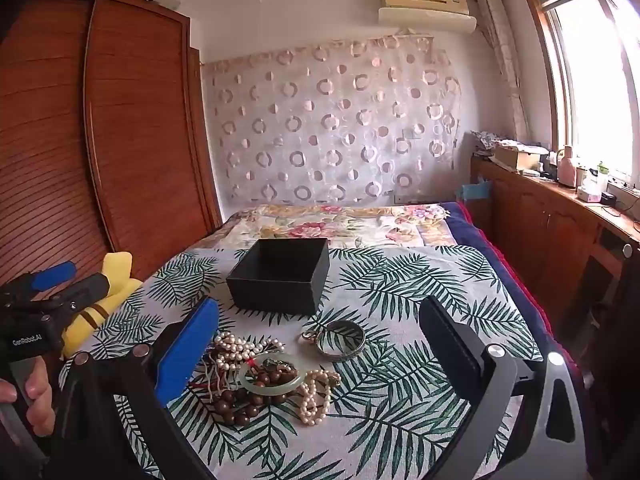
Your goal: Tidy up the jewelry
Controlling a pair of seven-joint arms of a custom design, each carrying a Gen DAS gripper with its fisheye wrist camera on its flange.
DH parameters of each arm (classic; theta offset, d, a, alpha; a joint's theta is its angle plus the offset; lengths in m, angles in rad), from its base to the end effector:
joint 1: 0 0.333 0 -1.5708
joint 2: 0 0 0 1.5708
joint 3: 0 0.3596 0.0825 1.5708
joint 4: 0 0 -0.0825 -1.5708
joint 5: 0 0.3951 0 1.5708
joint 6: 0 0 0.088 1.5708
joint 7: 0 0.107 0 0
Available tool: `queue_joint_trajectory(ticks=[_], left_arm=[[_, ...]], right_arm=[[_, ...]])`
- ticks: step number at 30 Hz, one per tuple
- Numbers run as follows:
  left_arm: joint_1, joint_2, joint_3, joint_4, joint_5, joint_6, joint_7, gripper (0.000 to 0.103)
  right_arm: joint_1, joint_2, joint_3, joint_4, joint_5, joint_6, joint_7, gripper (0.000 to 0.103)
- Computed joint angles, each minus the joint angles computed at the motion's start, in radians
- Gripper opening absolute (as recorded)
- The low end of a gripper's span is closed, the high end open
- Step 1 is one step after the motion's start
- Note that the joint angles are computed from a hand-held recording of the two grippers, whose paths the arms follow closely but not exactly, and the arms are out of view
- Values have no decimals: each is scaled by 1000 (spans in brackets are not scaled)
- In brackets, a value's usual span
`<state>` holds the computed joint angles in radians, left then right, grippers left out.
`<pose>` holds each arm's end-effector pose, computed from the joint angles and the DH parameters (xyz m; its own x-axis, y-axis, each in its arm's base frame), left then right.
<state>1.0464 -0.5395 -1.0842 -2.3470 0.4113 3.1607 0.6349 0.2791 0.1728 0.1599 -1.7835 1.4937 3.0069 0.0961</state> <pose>0.5046 -0.1413 0.5588 0.2553 -0.9669 0.0044 -0.4044 -0.1110 -0.9078 0.6233 0.2038 0.5612 0.5237 -0.8465 -0.0954 -0.3680 -0.1239 -0.9215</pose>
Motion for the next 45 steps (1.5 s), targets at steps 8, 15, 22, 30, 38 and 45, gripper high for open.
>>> queue_joint_trajectory(ticks=[8, 15, 22, 30, 38, 45], left_arm=[[-2, 4, 1, 2, 3, -4, -1, 96], [14, 4, -11, 5, 8, 1, -5, 96], [7, 2, -5, 2, 3, 4, -2, 96], [-20, -4, 19, -9, 0, -2, 3, 96], [-6, 2, 10, -2, 4, 3, 3, 96], [-2, 1, 8, -2, 2, 7, 5, 96]], right_arm=[[-2, -3, 3, -6, -28, 1, 29, 101], [-1, -4, 6, -7, -25, 4, 26, 101], [-2, -3, 4, -5, -17, 1, 21, 101], [-1, -1, 4, -4, -16, 3, 21, 101], [-1, -3, 2, -4, -11, -2, 16, 101], [-1, -4, 1, -5, -14, -2, 22, 101]])
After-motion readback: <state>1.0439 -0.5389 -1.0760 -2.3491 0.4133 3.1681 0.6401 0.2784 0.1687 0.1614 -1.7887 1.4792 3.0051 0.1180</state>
